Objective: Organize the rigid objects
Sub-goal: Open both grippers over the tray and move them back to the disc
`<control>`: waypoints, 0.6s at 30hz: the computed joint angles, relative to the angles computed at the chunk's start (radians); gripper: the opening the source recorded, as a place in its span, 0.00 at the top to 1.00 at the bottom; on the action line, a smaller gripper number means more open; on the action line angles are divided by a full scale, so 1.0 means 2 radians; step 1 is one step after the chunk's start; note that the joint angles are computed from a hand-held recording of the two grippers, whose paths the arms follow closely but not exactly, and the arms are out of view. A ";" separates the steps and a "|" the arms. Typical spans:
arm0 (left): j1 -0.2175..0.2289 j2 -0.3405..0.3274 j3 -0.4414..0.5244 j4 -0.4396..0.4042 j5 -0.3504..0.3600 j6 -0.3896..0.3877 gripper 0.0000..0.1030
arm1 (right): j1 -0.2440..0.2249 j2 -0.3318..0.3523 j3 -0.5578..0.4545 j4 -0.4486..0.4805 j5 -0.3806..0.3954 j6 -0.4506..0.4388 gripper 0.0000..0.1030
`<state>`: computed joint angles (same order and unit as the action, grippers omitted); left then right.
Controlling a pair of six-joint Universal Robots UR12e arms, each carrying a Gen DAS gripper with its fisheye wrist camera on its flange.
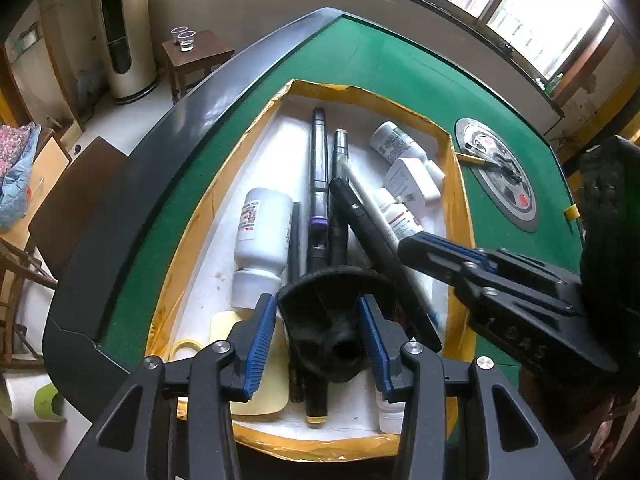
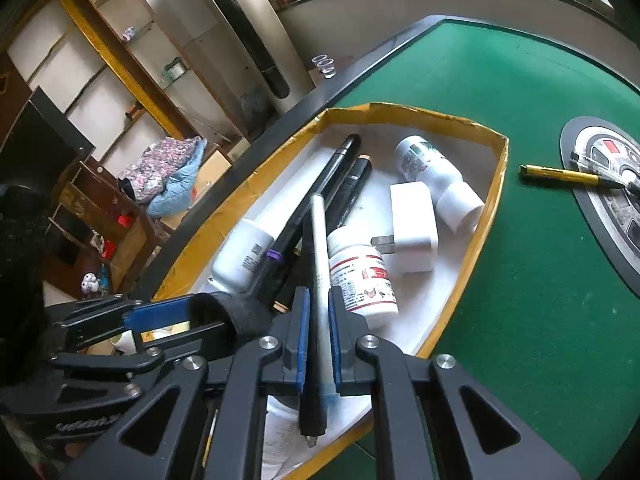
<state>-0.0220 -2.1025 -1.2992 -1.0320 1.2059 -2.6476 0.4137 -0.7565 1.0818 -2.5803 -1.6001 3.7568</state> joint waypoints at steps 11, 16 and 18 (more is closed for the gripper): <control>0.003 0.025 -0.029 0.033 -0.058 0.028 0.38 | -0.026 -0.075 0.123 -0.131 0.022 -0.020 0.50; -0.017 0.027 -0.027 0.038 -0.074 0.067 0.38 | -0.054 -0.119 0.185 -0.128 -0.009 -0.023 0.50; -0.025 0.024 -0.020 0.028 -0.086 0.080 0.38 | -0.064 -0.128 0.196 -0.108 -0.027 -0.031 0.50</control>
